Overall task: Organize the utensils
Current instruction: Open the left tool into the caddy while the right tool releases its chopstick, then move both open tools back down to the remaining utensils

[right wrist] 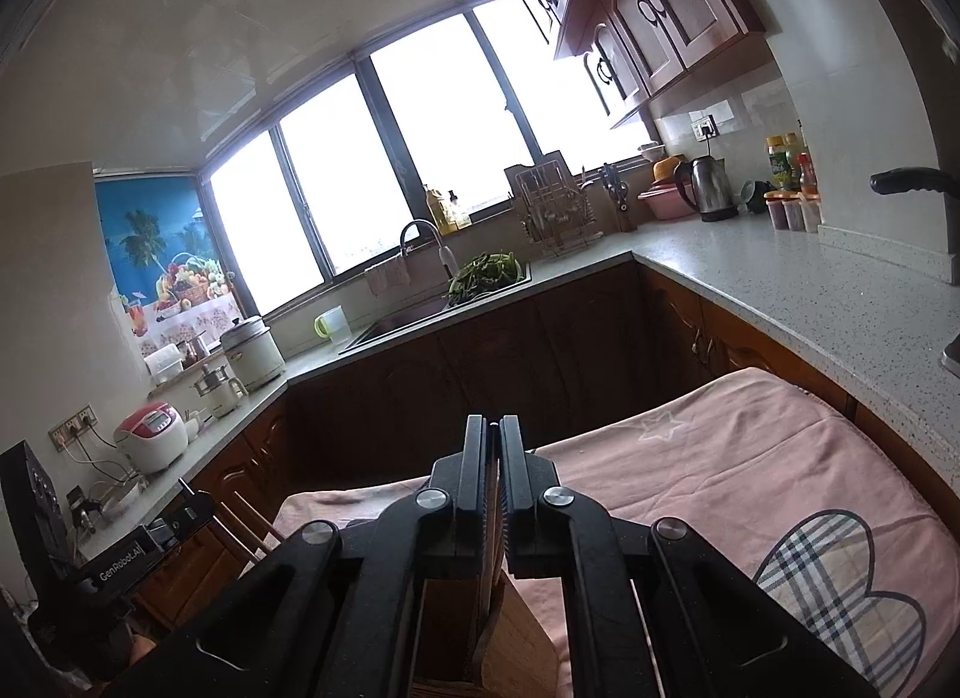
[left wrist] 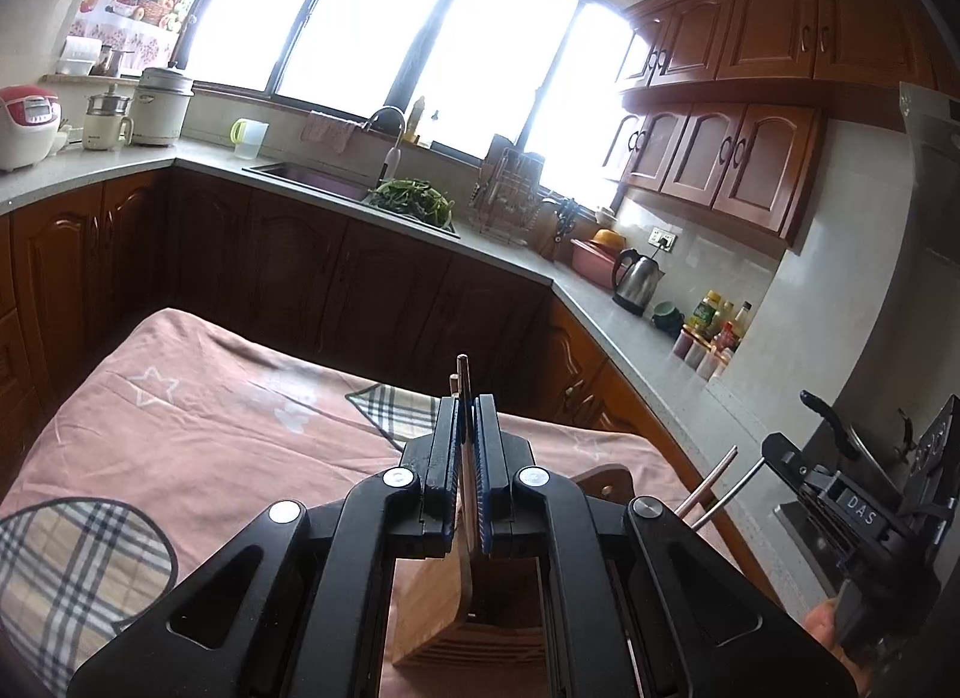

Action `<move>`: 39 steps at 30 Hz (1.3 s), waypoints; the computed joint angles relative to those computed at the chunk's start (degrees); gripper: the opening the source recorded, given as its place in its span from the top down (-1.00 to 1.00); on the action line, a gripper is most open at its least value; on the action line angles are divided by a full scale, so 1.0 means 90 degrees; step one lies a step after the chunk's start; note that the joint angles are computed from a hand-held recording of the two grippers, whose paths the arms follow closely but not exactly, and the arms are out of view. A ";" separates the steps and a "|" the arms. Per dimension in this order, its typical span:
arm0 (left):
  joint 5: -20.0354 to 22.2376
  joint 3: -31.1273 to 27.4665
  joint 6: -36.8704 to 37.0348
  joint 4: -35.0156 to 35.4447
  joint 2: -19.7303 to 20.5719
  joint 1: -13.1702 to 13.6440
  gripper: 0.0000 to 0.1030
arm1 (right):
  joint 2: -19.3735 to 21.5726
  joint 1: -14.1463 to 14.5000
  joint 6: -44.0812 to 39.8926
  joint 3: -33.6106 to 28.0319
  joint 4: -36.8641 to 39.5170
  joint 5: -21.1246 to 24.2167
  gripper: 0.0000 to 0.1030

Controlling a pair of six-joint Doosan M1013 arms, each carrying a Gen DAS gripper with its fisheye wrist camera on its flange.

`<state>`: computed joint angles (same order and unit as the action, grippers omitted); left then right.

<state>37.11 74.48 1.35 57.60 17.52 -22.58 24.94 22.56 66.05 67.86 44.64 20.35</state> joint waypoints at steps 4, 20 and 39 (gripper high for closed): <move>-0.0045 -0.0042 0.0272 -0.0337 0.0052 0.0033 0.92 | 0.0060 0.0011 0.0203 -0.0064 -0.0232 0.0214 0.93; -0.0131 -0.0081 0.0679 -0.0787 0.0054 0.0102 0.91 | 0.0115 -0.0026 0.0330 -0.0168 -0.0241 0.0443 0.87; 0.0192 0.0744 -0.0133 -0.0473 -0.0674 -0.0260 -0.71 | -0.0641 -0.0287 -0.1314 0.0929 0.2026 0.0349 -0.85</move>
